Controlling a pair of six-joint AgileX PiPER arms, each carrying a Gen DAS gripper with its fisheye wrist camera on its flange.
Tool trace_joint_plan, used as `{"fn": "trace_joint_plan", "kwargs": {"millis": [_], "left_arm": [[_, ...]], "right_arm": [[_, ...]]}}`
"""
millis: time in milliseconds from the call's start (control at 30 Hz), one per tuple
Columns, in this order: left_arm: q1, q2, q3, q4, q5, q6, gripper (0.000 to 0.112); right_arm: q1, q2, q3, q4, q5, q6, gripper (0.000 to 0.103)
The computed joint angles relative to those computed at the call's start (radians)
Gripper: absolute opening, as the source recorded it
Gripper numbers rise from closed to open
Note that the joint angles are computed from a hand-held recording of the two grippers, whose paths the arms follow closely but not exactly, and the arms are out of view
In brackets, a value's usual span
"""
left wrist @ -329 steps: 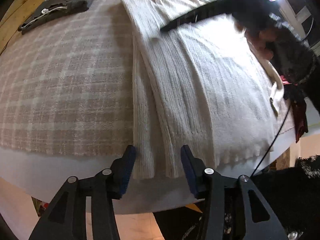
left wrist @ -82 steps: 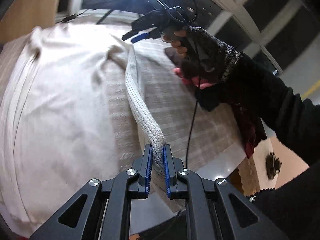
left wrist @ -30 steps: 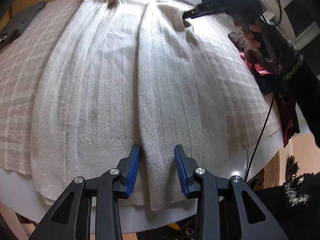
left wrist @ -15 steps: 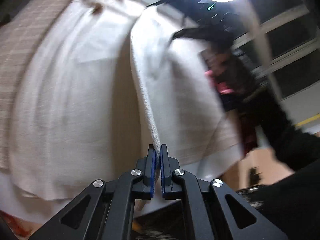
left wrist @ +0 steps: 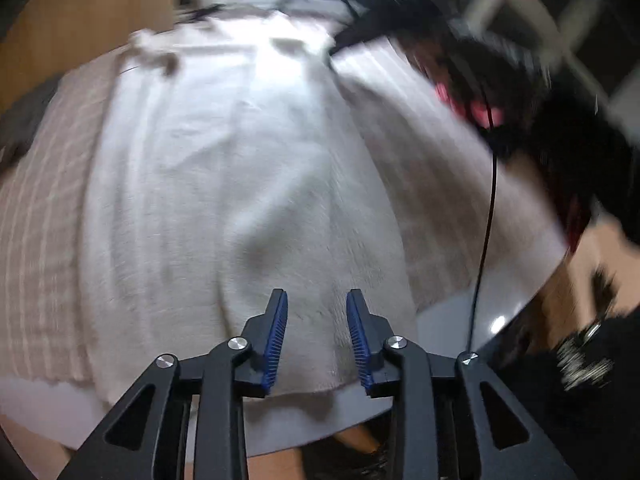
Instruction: Fold clothes
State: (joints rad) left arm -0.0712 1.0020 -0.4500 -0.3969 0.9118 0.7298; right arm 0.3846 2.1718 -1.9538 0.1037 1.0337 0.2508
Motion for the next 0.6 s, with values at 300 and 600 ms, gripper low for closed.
{"fn": "trace_joint_plan", "kwargs": {"millis": [300,600], "left_arm": [[0.178,0.148,0.009,-0.159,0.039,0.224,0.004],[0.042,0.036,0.018,-0.219,0.092,0.183,0.005]], "right_arm": [[0.036,-0.074,0.098,-0.057,-0.076,-0.044,0.011],[-0.07,-0.162,0.344,0.193,-0.18,-0.136,0.016]]}}
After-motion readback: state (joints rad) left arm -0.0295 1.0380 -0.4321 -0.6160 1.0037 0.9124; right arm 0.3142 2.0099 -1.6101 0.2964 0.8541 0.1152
